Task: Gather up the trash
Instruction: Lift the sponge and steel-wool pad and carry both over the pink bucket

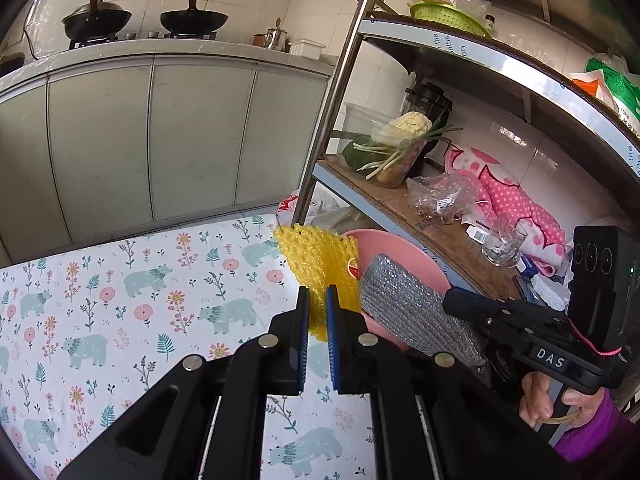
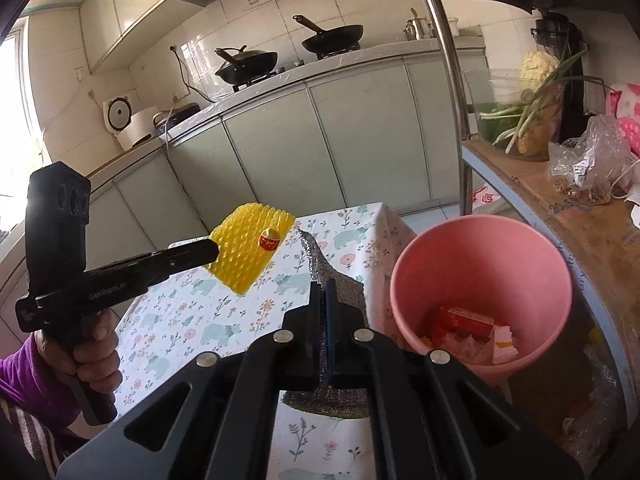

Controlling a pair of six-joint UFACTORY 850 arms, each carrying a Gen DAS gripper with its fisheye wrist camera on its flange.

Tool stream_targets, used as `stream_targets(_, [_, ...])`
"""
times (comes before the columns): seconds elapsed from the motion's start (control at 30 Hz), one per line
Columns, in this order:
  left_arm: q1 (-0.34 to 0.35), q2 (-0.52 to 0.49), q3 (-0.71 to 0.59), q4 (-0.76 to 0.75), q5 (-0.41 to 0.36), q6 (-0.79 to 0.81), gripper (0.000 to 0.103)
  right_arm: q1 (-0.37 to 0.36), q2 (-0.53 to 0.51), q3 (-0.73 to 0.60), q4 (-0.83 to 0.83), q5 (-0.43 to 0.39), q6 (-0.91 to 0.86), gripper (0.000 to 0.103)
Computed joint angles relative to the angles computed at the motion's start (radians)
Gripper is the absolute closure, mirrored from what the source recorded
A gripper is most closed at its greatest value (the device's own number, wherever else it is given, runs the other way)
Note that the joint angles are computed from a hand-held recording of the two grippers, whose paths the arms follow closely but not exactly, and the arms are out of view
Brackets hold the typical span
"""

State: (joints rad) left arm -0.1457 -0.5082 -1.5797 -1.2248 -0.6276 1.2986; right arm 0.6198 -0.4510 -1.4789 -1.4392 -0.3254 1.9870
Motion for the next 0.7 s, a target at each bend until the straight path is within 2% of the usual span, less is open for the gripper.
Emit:
stream_targets(0.23, [-0.066,-0.084,-0.119,0.025,-0.001,-0.009,0.095,-0.046,-0.002,-0.001,0.012,-0.091,-0.013,0.101])
stream_targets(0.7, [-0.181,-0.307,-0.387,0.205,-0.044,-0.207,0.095,-0.12,-0.042,0.018,0.09,-0.127,-0.013,0.101])
